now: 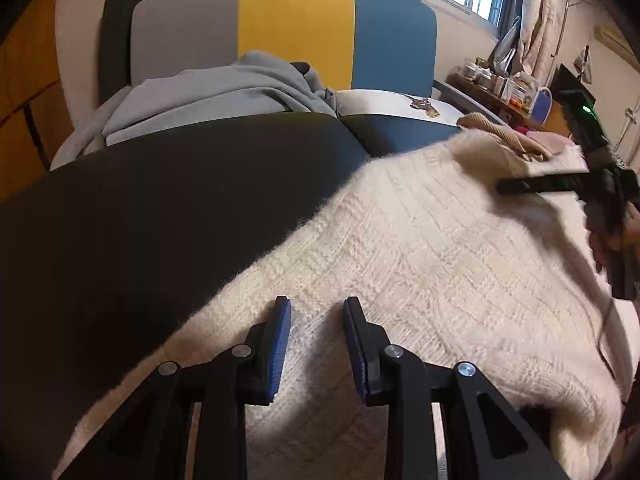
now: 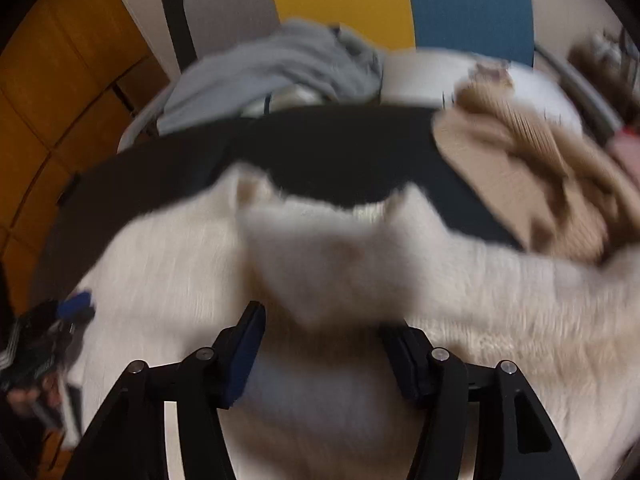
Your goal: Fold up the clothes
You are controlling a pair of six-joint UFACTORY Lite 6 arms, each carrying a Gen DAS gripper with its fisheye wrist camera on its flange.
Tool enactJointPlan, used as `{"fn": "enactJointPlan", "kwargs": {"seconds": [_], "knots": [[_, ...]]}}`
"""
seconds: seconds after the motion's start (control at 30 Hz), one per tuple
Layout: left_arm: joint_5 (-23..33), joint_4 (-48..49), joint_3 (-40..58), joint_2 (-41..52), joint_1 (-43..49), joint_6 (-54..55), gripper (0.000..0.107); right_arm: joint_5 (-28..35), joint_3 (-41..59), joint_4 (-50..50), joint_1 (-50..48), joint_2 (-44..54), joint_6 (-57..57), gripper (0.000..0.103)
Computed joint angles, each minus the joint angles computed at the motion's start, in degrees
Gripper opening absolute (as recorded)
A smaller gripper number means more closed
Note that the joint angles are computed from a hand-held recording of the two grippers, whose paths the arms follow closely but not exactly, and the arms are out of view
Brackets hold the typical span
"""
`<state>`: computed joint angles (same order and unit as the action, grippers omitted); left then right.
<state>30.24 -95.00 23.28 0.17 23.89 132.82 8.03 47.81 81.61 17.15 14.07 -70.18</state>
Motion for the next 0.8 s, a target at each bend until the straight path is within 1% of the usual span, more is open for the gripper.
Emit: {"fn": "enactJointPlan", "kwargs": {"seconds": [0.07, 0.13, 0.17, 0.23, 0.33, 0.4, 0.47, 0.53, 0.57, 0.67, 0.7, 0.73, 0.8], "knots": [[0.5, 0.4, 4.9, 5.3, 1.9, 1.5, 0.029, 0.1, 5.6, 6.1, 0.3, 4.7, -4.1, 0.066], [1.0, 2.3, 10.2, 10.1, 3.8, 1.2, 0.029, 1.3, 11.2, 11.4, -0.1, 9.2, -6.7, 0.066], [1.1, 2.9, 12.1, 12.0, 4.5, 1.4, 0.029, 3.1, 14.5, 13.1, -1.0, 11.8, -6.6, 0.066], [0.7, 3.7, 16.3, 15.4, 5.2, 1.7, 0.029, 8.2, 20.8, 11.9, -3.4, 16.9, -1.6, 0.066], [0.5, 6.3, 22.7, 20.2, 5.6, -1.8, 0.029, 14.8, 27.5, 14.1, -6.4, 22.3, 1.3, 0.066], [0.3, 6.6, 23.8, 21.0, 5.4, -2.7, 0.029, 16.4, 29.6, 16.2, -6.8, 24.2, 0.4, 0.066], [-0.3, 5.7, 24.2, 21.3, 4.8, -2.4, 0.029, 15.8, 30.2, 16.1, -6.1, 24.4, 0.4, 0.066], [-0.2, 6.5, 24.7, 21.4, 4.6, -4.2, 0.029, 12.7, 28.1, 13.4, -4.2, 21.4, 2.1, 0.066], [0.8, 9.0, 24.3, 20.0, 5.7, -7.9, 0.029, 11.1, 26.1, 12.7, -3.1, 19.0, 2.0, 0.066], [4.2, 16.1, 23.7, 16.1, 9.2, -19.1, 0.027, 7.5, 16.3, 15.8, 0.3, 9.1, -4.5, 0.066], [6.4, 19.1, 23.7, 14.8, 10.9, -23.2, 0.027, 6.0, 12.2, 17.8, 1.8, 5.1, -7.7, 0.066], [10.9, 22.7, 22.6, 12.9, 14.4, -26.7, 0.027, 3.7, 7.2, 21.0, 3.7, 0.5, -11.9, 0.066], [16.8, 27.2, 18.1, 7.4, 20.6, -28.3, 0.027, -2.1, -3.2, 28.2, 8.7, -9.2, -20.3, 0.066]]}}
